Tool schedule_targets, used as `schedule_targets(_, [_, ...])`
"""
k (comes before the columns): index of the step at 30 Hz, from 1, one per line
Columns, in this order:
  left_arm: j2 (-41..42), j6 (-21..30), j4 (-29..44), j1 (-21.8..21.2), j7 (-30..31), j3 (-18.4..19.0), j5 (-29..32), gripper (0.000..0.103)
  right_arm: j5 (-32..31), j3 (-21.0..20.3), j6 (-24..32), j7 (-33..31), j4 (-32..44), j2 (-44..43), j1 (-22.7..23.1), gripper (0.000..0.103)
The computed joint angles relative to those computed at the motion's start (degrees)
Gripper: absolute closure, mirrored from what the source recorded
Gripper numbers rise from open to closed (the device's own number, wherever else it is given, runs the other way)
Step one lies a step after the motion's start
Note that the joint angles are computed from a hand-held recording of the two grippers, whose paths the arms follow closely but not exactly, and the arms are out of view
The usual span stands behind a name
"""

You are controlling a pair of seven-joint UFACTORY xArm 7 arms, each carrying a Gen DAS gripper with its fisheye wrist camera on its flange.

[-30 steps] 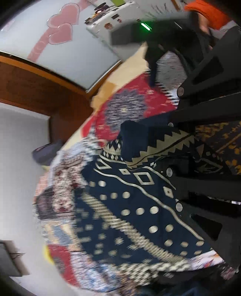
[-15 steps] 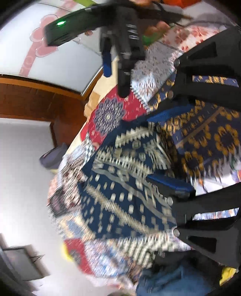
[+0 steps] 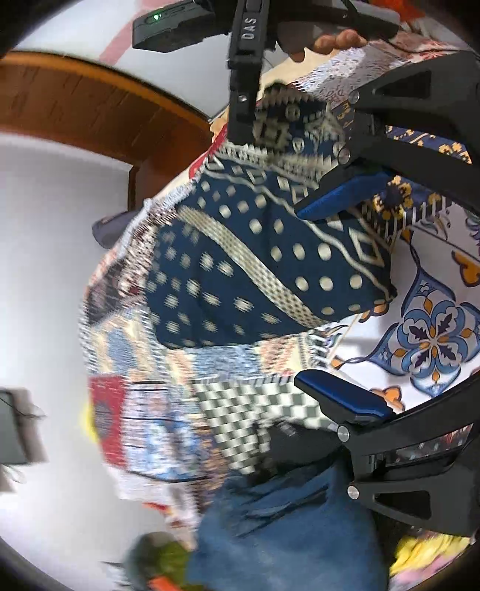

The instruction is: Fold large clothes

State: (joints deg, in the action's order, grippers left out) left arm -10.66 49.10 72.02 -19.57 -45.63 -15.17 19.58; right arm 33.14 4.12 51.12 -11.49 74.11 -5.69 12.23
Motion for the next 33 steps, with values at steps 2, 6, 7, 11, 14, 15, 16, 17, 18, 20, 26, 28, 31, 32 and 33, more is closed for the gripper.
schedule_targets(2, [-0.5,-3.12,-3.04,-0.12,0.36,1.18,-3.51,0.02,0.47,0.08,0.66,1.11,1.95,3.07,-0.07,0.004])
schedule_targets(6, [-1.77,-8.11,-7.77,0.3,-0.13,1.72,-6.86,0.014,0.99,0.63,2.29,2.44,3.84,6.75,-1.04,0.009])
schedule_targets(7, [-2.19,-9.84,-9.18,0.35,-0.09,2.05,-8.09,0.013,1.05,0.83,1.69,1.94,3.56,6.84,-1.2,0.012])
schedule_targets(11, [-3.0,-12.93,-11.74,0.82,0.3,2.46,-11.32,0.009,3.08,1.15,0.93,-2.1,2.77,5.65,-1.59,0.032])
schedule_targets(14, [-2.71,-12.92,-11.88,1.83,-1.61,0.99,-8.66,0.009,4.02,1.3,1.62,-3.93,3.13,5.31,-1.4,0.052])
schedule_targets(15, [-2.2,-11.74,-11.09,2.02,-2.27,0.42,-7.4,0.009,4.51,1.35,1.77,-4.42,3.17,5.37,-1.3,0.062])
schedule_targets(16, [-1.8,-10.96,-10.54,2.11,-2.79,0.07,-6.22,0.009,4.79,1.44,1.91,-4.61,3.47,5.65,-1.16,0.073])
schedule_targets(17, [-1.65,-9.94,-9.89,2.16,-3.5,-0.35,-4.79,0.009,4.98,1.5,1.83,-4.48,3.51,5.47,-1.1,0.076])
schedule_targets(18, [-1.47,-8.9,-9.16,2.06,-3.49,-0.43,-3.91,0.009,4.44,1.55,1.35,-4.1,3.41,5.13,-1.02,0.084])
schedule_targets(20, [-1.05,-6.39,-7.37,1.71,-2.99,-0.37,-3.0,0.009,4.58,1.41,1.52,-4.42,3.98,4.76,-0.99,0.088])
schedule_targets(26, [-0.01,0.98,-0.71,1.0,-3.17,-1.69,4.08,0.01,4.18,0.84,1.54,-9.59,4.08,0.76,-0.68,0.092])
schedule_targets(28, [0.42,1.84,0.91,0.45,-3.02,-1.8,5.31,0.01,5.0,0.21,1.27,-11.35,2.8,-1.07,-0.36,0.092])
schedule_targets(31, [1.58,2.96,2.48,-0.48,-2.74,-1.65,5.45,0.01,5.5,-0.99,1.85,-11.81,1.13,-2.58,-0.33,0.092])
schedule_targets(32, [1.99,3.31,2.76,-0.83,-2.64,-1.54,5.17,0.01,6.44,-1.69,3.27,-12.18,0.82,-2.63,-0.45,0.092])
schedule_targets(33, [2.49,3.58,2.88,-1.17,-2.53,-1.36,4.62,0.01,6.66,-1.99,4.14,-12.04,0.81,-2.44,-0.6,0.092])
